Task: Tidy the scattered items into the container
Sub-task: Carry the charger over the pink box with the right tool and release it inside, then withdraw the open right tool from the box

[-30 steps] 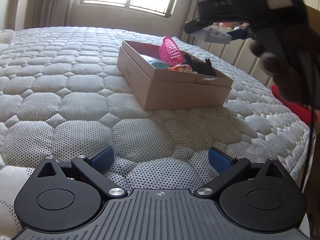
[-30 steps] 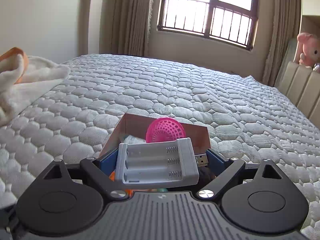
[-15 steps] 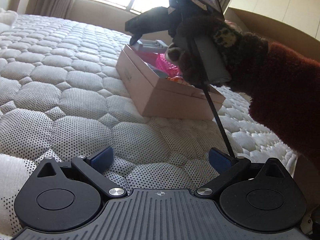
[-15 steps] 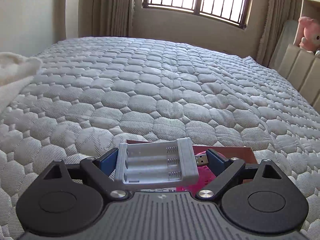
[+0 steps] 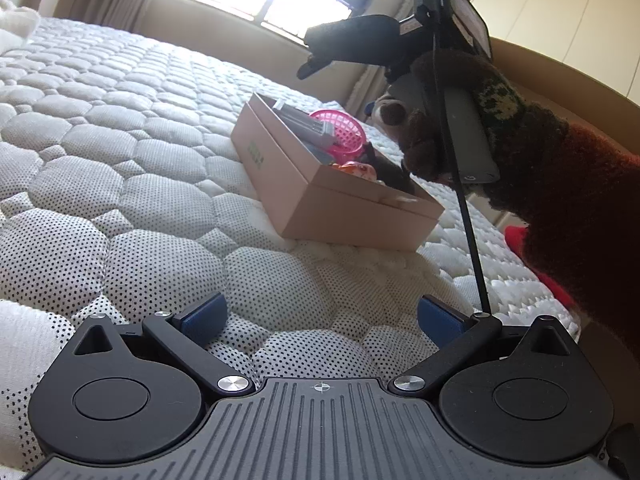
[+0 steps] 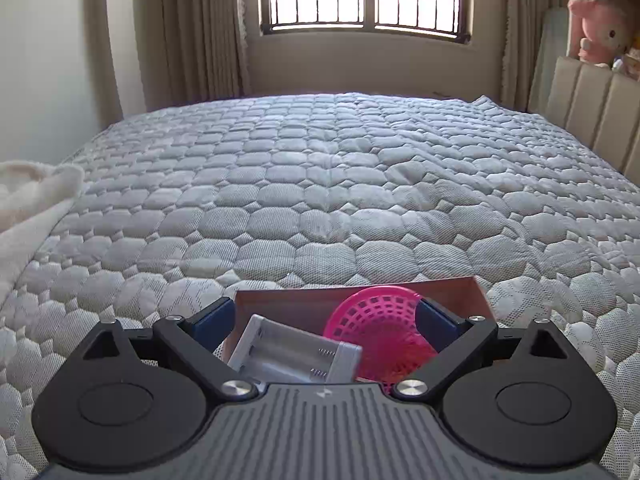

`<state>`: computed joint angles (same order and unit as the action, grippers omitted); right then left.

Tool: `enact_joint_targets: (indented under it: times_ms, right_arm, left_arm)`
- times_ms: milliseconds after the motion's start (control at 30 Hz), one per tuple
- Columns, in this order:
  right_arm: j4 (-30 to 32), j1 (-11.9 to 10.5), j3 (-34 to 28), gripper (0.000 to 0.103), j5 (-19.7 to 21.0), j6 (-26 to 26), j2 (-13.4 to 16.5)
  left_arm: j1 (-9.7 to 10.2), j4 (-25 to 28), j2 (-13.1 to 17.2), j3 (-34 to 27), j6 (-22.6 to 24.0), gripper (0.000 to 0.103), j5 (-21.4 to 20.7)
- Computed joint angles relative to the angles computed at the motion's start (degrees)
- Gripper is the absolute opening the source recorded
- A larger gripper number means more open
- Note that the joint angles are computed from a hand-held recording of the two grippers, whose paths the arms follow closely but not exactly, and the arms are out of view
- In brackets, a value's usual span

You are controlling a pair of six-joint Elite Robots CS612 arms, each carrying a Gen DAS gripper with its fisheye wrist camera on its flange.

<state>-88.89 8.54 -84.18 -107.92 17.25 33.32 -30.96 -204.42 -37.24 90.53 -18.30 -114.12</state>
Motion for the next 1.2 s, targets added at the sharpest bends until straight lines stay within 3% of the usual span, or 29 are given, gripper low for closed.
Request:
enact_joint_targets:
  times_ms: [67, 133, 233, 367, 467, 600, 700, 767, 900, 967, 1000, 1067, 1133, 1200]
  right_arm:
    - [1.41, -0.20, -0.24, 0.091, -1.31, 0.33, -0.08]
    - [4.42, -0.47, -0.18, 0.069, -1.43, 1.16, -0.22]
    - [9.01, -1.14, -0.09, 0.057, 0.65, 4.43, 0.00]
    - [7.24, -1.41, -0.13, 0.057, 0.16, 4.47, 0.88]
    - [8.51, -1.75, -0.31, 0.057, 1.26, 4.45, 0.55]
    - [10.33, -1.59, -1.40, 0.057, -0.59, 2.06, 0.49]
    - [8.29, -3.09, -4.85, 0.057, 5.33, 6.74, 1.58]
    - [6.25, -3.62, -5.85, 0.057, 6.35, 8.16, 1.92]
    - [4.34, -3.60, -4.08, 0.057, 1.23, 5.45, 1.42]
    - [3.27, -3.89, -3.58, 0.049, -0.76, 6.12, 1.71]
    - [3.32, -4.36, -3.70, 0.047, 0.30, 7.76, 1.87]
    - [4.34, -6.11, -4.97, 0.028, 8.03, 13.18, 2.54]
    - [4.95, -6.95, -5.98, 0.025, 14.69, 14.29, 3.21]
    - [5.97, -7.04, -6.47, 0.025, 17.73, 12.77, 3.43]
  left_arm:
    - [-0.03, 0.13, 0.01, -0.05, 0.07, 0.103, 0.09]
    - [-0.02, 0.11, 0.01, -0.03, 0.09, 0.103, 0.10]
    - [-0.07, 0.35, 0.03, -0.11, 0.39, 0.103, 0.31]
    - [-0.16, 0.64, -0.10, 0.00, 0.70, 0.103, 0.60]
    - [-0.18, 0.92, -0.08, -0.10, 0.89, 0.103, 0.70]
    - [-0.22, 1.24, -0.08, -0.20, 1.19, 0.103, 0.98]
    - [-0.58, 1.65, -0.57, 0.29, 2.19, 0.103, 2.21]
    - [-0.82, 2.52, -1.14, 0.57, 3.10, 0.103, 3.10]
    - [-1.01, 1.72, -2.49, 1.16, 5.81, 0.103, 4.22]
    - [-1.29, 1.30, -3.06, 1.36, 7.57, 0.103, 6.33]
    - [-1.44, 1.49, -3.28, 1.35, 8.21, 0.103, 7.52]
    - [-1.66, 2.24, -3.48, 1.09, 8.43, 0.103, 9.44]
    - [-1.86, 3.40, -3.51, 0.57, 8.09, 0.103, 10.60]
    - [-2.06, 4.57, -3.50, -0.05, 7.99, 0.103, 11.36]
